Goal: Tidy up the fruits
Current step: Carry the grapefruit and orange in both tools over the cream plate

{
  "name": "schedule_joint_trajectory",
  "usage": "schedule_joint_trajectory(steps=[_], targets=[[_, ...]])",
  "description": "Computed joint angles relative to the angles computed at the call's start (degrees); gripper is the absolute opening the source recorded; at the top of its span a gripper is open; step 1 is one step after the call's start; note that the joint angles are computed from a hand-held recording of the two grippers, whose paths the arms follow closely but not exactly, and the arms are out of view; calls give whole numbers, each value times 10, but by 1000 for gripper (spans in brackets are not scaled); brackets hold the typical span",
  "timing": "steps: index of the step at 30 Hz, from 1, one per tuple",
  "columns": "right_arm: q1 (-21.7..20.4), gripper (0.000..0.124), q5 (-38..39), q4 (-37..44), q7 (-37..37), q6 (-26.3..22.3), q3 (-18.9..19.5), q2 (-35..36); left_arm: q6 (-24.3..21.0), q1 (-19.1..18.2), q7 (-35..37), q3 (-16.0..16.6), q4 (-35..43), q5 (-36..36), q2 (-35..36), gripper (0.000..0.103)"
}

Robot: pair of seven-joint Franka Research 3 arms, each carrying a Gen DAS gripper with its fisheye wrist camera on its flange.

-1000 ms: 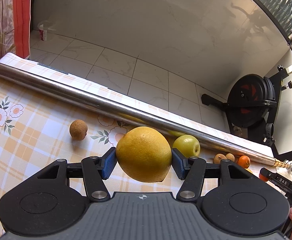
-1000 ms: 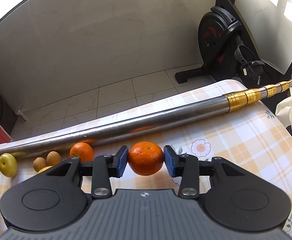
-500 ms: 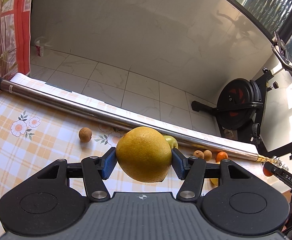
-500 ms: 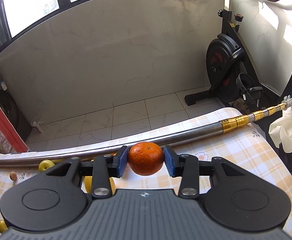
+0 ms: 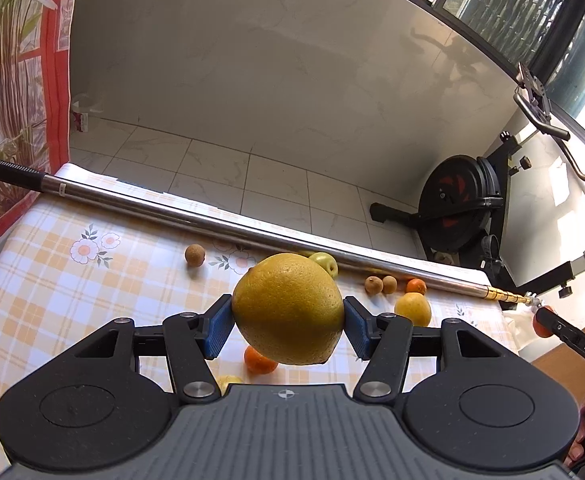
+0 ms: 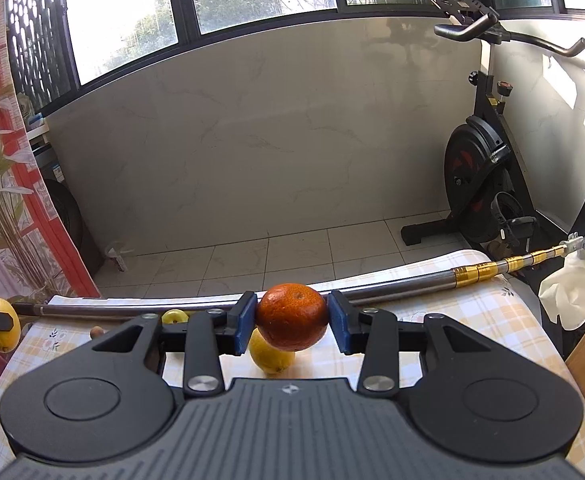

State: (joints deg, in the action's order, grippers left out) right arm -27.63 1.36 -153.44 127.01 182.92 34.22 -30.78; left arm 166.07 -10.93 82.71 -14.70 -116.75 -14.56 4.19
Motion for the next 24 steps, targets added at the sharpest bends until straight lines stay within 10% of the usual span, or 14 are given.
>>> schedule_joint_trajectory(steps=[11, 24], targets=[[150, 42, 19, -70, -13, -15, -52, -78, -23, -46, 127, 56, -135, -120, -126, 61], [302, 42, 44, -94, -26, -39, -100, -2, -20, -103, 178, 81, -217, -163, -136, 61]])
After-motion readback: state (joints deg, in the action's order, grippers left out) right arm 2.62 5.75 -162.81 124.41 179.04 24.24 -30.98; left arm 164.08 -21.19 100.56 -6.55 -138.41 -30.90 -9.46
